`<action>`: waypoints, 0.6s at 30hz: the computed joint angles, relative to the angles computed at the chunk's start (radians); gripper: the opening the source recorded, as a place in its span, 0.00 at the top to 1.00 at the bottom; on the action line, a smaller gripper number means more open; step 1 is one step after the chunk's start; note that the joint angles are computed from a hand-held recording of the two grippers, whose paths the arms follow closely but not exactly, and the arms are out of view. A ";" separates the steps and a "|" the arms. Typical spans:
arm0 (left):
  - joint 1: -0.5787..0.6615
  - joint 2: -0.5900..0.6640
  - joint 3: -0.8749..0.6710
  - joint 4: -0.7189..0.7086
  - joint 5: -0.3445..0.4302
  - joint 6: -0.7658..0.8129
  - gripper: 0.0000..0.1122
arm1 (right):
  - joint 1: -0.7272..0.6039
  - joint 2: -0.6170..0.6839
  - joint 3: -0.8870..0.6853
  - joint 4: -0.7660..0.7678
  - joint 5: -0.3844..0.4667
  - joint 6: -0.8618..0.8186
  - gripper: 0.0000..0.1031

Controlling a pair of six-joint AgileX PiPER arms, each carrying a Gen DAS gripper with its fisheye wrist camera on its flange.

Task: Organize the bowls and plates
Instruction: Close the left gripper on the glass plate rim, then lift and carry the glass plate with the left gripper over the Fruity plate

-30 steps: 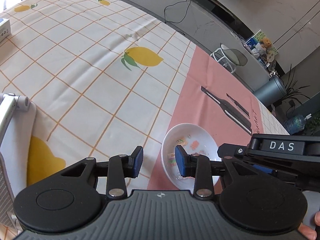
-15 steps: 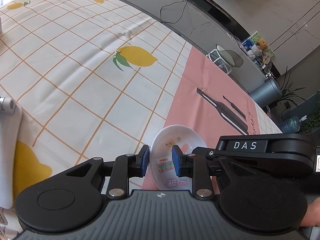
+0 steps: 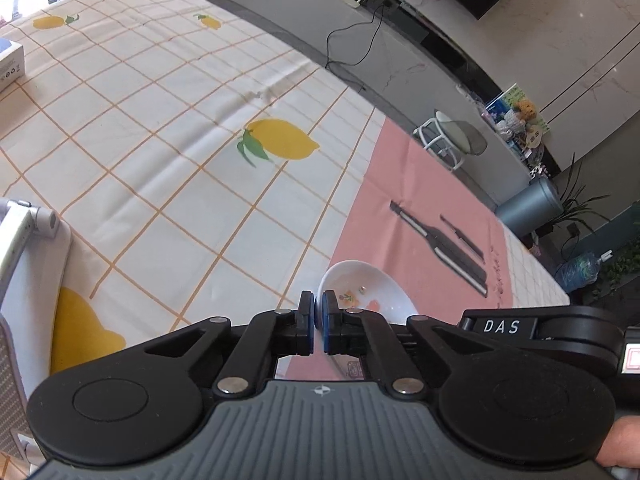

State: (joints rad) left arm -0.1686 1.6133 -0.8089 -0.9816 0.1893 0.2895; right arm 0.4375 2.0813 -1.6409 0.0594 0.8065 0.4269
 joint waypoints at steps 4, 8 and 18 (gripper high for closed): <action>0.001 -0.070 0.018 -0.090 0.010 0.093 0.97 | -0.018 -0.078 0.048 0.044 -0.032 -0.036 0.97; -0.005 -0.119 0.017 -0.192 0.088 0.195 0.96 | -0.026 -0.193 0.095 0.001 -0.033 -0.026 0.97; -0.196 -0.202 -0.021 -0.126 0.150 0.126 0.95 | -0.139 -0.538 0.305 -0.065 0.044 -0.055 0.97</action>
